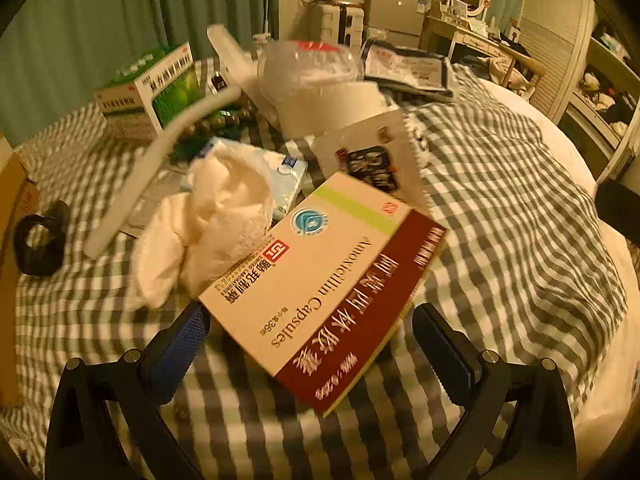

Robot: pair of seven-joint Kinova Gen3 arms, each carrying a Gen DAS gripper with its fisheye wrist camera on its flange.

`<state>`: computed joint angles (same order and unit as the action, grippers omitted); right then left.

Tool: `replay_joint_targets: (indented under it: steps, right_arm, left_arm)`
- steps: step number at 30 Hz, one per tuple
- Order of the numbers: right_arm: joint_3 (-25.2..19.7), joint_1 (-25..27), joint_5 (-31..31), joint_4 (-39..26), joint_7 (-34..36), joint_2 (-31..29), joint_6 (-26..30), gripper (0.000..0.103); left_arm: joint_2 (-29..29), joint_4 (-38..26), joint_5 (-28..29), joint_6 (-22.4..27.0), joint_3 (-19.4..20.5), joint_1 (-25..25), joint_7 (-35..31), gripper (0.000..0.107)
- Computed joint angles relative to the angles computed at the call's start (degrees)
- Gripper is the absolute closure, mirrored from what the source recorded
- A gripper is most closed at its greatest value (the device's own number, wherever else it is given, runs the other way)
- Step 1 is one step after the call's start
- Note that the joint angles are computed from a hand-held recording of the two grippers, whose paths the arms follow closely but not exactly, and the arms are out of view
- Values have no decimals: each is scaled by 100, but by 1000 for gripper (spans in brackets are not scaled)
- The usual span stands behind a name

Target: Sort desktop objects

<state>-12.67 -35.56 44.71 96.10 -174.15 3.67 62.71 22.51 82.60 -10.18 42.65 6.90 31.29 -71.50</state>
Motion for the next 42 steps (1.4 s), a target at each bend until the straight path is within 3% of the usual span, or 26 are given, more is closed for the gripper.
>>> replay_joint_targets:
  steps: [2, 9, 14, 21, 27, 31, 34, 38, 42]
  right_arm:
    - [16, 15, -42, -25, 54, 57, 4, 0]
    - [40, -58, -10, -82, 126, 139, 95, 0]
    - [74, -129, 33, -136, 94, 189, 252, 0]
    - [111, -86, -50, -72, -8, 142, 258, 0]
    - [92, 41, -91, 41, 92, 62, -219, 0]
    - [142, 116, -81, -135, 519, 231, -657, 0]
    - [288, 181, -157, -363, 823, 446, -899, 0]
    - [577, 405, -494, -522, 1022, 682, -1413, 0]
    - [777, 661, -1118, -874, 1670, 1110, -1730, 1]
  left_arm:
    - [94, -81, 308, 99, 175, -251, -320, 5]
    - [28, 4, 609, -1, 278, -465, -1090, 8]
    - [-130, -85, 760, 532, 315, -408, -1268, 9]
    - [-222, 46, 773, 439, 272, -274, -1247, 9]
    - [-530, 149, 859, 352, 154, -526, -945, 12]
    - [-731, 174, 1143, 313, 155, -911, -920, 12]
    - [-728, 104, 985, 249, 72, -908, -711, 12]
    - [-739, 143, 1031, 160, 129, -1081, -887, 12]
    - [-612, 105, 1233, 114, 239, -1153, -1140, 12]
